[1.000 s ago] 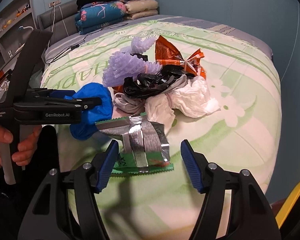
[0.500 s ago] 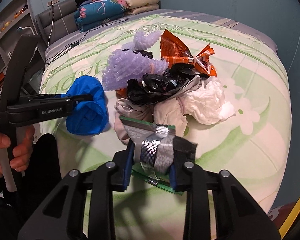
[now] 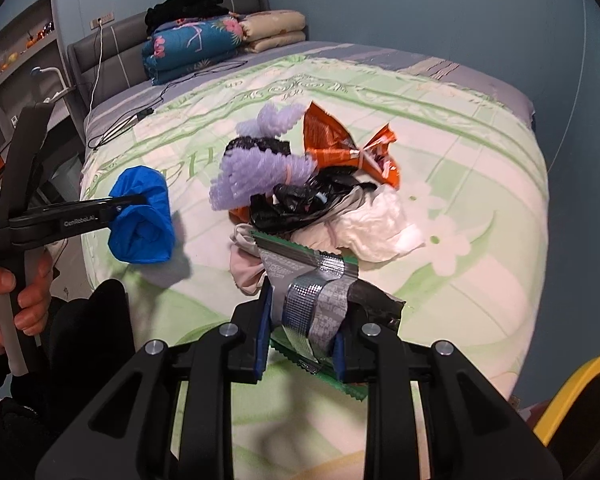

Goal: Collect trash
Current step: 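Carry both items to the bin and release the foil wrapper and blue glove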

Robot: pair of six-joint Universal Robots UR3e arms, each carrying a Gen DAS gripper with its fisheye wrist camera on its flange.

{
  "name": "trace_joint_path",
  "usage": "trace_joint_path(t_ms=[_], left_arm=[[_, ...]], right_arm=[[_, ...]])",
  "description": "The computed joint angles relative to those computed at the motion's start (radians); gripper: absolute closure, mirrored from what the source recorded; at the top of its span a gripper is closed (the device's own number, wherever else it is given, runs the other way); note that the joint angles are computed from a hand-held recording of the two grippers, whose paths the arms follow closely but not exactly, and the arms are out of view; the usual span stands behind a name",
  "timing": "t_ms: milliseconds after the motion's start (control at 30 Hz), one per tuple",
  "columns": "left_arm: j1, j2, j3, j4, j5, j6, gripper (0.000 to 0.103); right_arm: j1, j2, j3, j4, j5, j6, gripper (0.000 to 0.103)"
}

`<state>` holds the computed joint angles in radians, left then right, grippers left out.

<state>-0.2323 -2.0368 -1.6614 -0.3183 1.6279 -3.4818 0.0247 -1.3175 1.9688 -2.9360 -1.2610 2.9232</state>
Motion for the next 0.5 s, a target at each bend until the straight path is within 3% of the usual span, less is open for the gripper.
trace_joint_path(t_ms=[500], left_arm=[[-0.056,0.229,-0.167,0.134,0.091,0.009,0.082]], right_arm=[[-0.068,-0.282,0.159,-0.014,0.036,0.007,0.080]])
